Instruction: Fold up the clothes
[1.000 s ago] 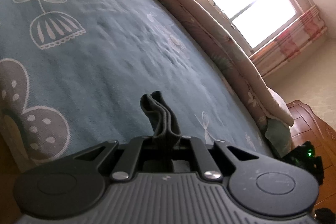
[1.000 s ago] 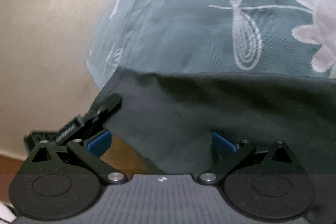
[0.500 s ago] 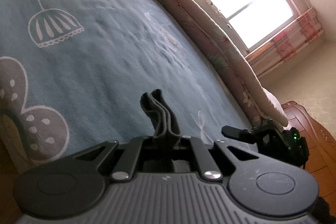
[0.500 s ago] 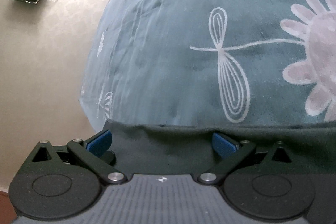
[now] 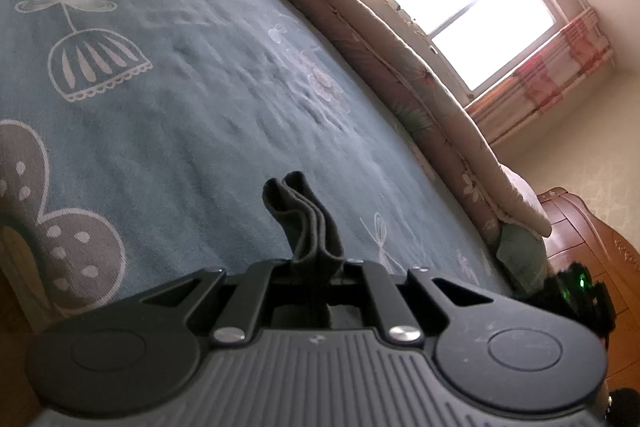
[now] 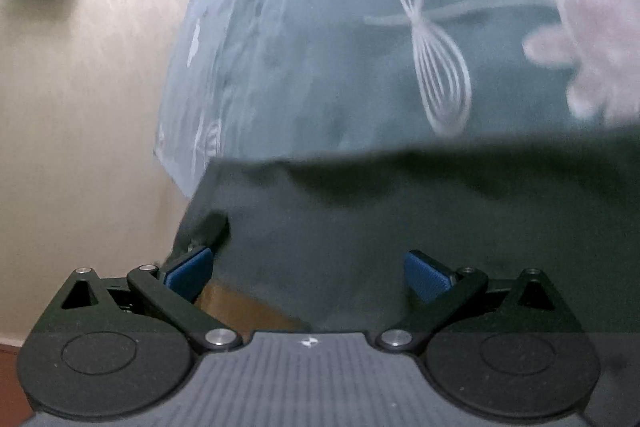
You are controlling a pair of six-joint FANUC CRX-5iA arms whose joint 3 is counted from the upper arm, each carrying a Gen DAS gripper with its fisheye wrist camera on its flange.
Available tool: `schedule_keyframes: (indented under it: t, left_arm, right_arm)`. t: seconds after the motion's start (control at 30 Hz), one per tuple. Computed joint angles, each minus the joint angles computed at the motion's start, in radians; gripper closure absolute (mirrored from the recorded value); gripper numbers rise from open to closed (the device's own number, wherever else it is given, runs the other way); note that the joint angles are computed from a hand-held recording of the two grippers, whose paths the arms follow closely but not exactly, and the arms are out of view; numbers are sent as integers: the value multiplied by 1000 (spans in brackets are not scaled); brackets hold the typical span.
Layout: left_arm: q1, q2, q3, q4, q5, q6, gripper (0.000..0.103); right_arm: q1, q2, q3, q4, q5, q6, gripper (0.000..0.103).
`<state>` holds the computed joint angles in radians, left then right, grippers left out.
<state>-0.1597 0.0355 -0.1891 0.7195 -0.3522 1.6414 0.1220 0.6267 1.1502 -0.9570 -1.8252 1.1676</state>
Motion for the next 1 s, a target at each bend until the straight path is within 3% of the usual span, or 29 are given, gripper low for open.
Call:
schedule_keyframes:
  t: [0.3, 0.53, 0.73, 1.0]
  left_arm:
    - [-18, -9, 34, -45, -7, -17, 98]
    - [-46, -1, 113, -113, -43, -4, 98]
    - [-86, 49, 250, -202, -114, 61, 98]
    - [-169, 151, 468, -364, -241, 162, 98]
  right_arm:
    - [-20, -129, -208, -27, 27, 44, 0]
    - [-82, -219, -261, 60, 155, 134, 0]
    - [-181, -279, -314, 93, 220, 199, 0]
    - [-324, -306, -345, 92, 220, 251, 0]
